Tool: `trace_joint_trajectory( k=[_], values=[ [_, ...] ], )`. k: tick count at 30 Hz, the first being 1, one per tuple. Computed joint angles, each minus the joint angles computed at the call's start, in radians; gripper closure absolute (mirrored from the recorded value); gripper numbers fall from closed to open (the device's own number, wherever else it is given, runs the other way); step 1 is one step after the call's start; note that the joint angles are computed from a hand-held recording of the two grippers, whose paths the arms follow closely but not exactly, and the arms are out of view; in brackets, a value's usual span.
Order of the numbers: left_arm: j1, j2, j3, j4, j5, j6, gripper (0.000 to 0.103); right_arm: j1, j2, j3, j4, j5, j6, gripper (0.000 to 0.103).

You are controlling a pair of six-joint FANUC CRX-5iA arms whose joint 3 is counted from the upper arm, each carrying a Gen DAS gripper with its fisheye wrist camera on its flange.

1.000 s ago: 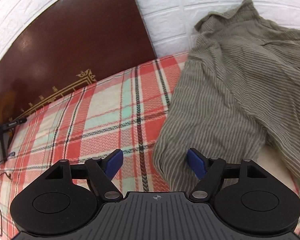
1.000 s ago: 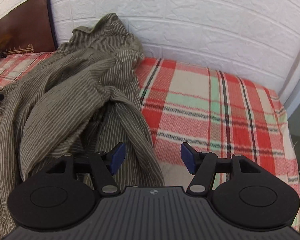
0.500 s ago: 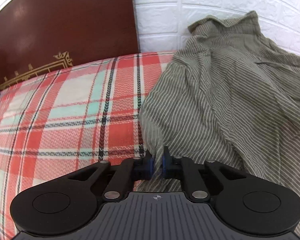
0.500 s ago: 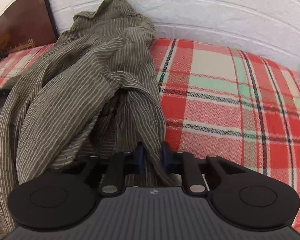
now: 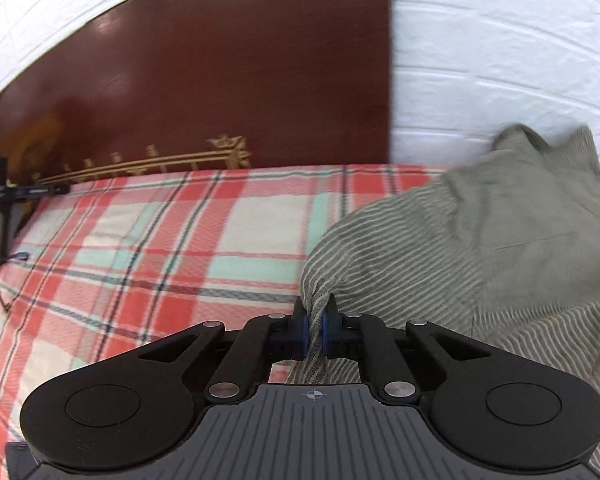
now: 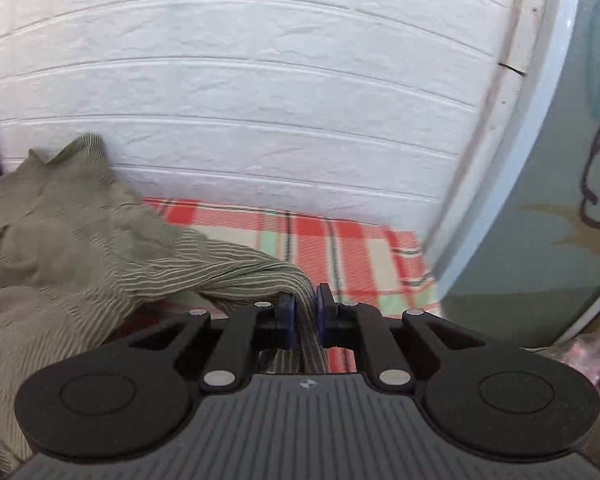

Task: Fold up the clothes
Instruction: 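Lower the shirt onto the bed and open both grippers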

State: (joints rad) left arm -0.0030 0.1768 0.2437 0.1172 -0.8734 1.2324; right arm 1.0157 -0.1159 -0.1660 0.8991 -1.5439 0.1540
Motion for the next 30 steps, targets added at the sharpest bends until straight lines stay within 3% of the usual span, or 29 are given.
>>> trace_joint_trajectory(
  k=[5, 7, 8, 11, 13, 16, 20, 25, 30],
  values=[
    [-0.017, 0.036, 0.045, -0.062, -0.026, 0.069, 0.101, -0.051, 0.055, -0.007, -0.052, 0.002, 0.026, 0.091],
    [-0.032, 0.056, 0.074, -0.107, -0.067, 0.071, 0.095, -0.068, 0.072, -0.008, -0.103, 0.009, 0.026, 0.09],
    [-0.037, 0.062, 0.08, -0.124, -0.08, 0.063, 0.085, -0.066, 0.075, -0.017, -0.108, 0.011, 0.022, 0.09],
    [-0.041, 0.042, 0.052, -0.183, -0.047, 0.073, 0.034, -0.044, 0.078, -0.044, -0.081, -0.001, 0.033, 0.083],
    [-0.022, 0.036, 0.046, -0.158, -0.054, 0.061, 0.033, -0.035, 0.09, -0.028, -0.074, -0.043, 0.065, 0.048],
    [0.012, -0.005, 0.01, -0.111, -0.035, 0.048, 0.032, 0.003, 0.062, -0.029, -0.049, -0.07, 0.059, 0.046],
    [0.059, -0.117, -0.111, 0.006, 0.058, -0.079, 0.027, 0.093, 0.043, -0.008, 0.022, -0.121, 0.007, 0.044],
    [0.105, -0.291, -0.328, 0.267, 0.107, -0.362, 0.022, 0.257, 0.004, -0.013, 0.109, -0.117, -0.07, 0.034],
    [0.077, -0.477, -0.563, 0.441, 0.068, -0.657, 0.022, 0.401, 0.042, 0.005, 0.085, -0.052, -0.058, 0.033]
  ],
)
